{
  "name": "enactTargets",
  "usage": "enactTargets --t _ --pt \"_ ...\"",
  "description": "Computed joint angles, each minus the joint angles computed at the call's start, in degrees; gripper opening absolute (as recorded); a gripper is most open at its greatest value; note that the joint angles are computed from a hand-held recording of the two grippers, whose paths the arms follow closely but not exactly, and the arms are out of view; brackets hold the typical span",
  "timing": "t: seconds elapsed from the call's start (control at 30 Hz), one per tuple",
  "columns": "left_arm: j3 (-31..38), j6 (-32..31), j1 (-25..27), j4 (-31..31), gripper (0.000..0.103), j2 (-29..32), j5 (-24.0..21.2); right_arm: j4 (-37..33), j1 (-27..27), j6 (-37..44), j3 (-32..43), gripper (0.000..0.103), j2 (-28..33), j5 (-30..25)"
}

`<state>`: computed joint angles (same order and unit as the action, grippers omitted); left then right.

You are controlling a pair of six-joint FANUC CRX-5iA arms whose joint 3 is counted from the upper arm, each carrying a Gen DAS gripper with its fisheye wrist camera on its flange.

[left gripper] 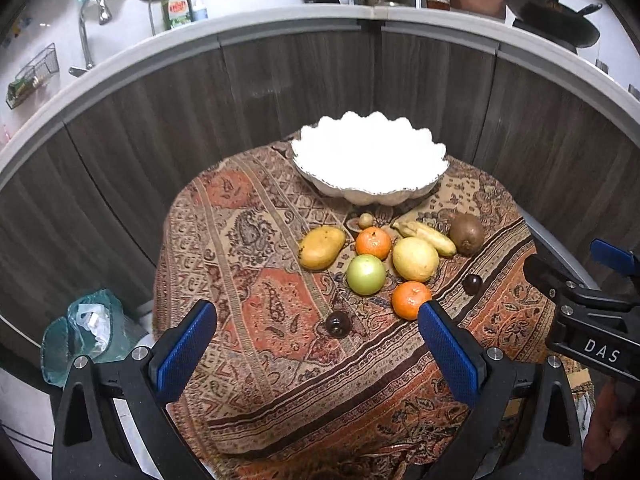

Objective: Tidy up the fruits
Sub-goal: 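Close the left tool on a dark plum while the right tool grasps another dark plum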

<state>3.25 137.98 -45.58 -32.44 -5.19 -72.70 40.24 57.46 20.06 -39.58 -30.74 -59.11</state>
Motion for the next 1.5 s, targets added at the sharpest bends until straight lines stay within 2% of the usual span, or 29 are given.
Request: enactTargets --t 0.27,0.47,0.73,0.87,1.0,1.23,1.4,1.5 --pt "-0.7 -3.1 3.2 2.7 0.101 2.8 3.3 -4.4 -4.9 4.0 0.9 0.102 4.4 4.5" --pt "-1.4 -5.7 5.7 6.1 0.089 5.4 4.6 -5.1 -7.2 5.5 1.1 0.1 7.3 6.4" --pt "-2.1 -7.5 7.8 8.0 0.087 7.3 6.6 -8.3 -10.0 8.6 2.2 0.09 11.9 8.9" --pt "-2.7 -8.3 9.4 9.9 0.082 8.3 7.7 -10.6 -11.4 9.9 3.1 0.087 14.4 10.0" --pt "-3.7 -9.5 10.6 11.6 0.076 9.5 8.5 -11.9 -12.4 11.1 3.8 0.079 17.0 10.6" --pt "-5.1 -11.4 12.1 14.7 0.072 10.8 9.8 -13.2 -13.3 11.9 4.2 0.073 19.5 11.8" --pt "-6.4 -12.8 13.1 16.8 0.06 11.0 11.3 -14.8 -14.0 13.1 4.6 0.068 20.5 12.8" --pt "-6.9 -13.3 13.4 17.6 0.053 11.2 12.0 -16.8 -14.7 14.6 5.2 0.058 21.4 13.4"
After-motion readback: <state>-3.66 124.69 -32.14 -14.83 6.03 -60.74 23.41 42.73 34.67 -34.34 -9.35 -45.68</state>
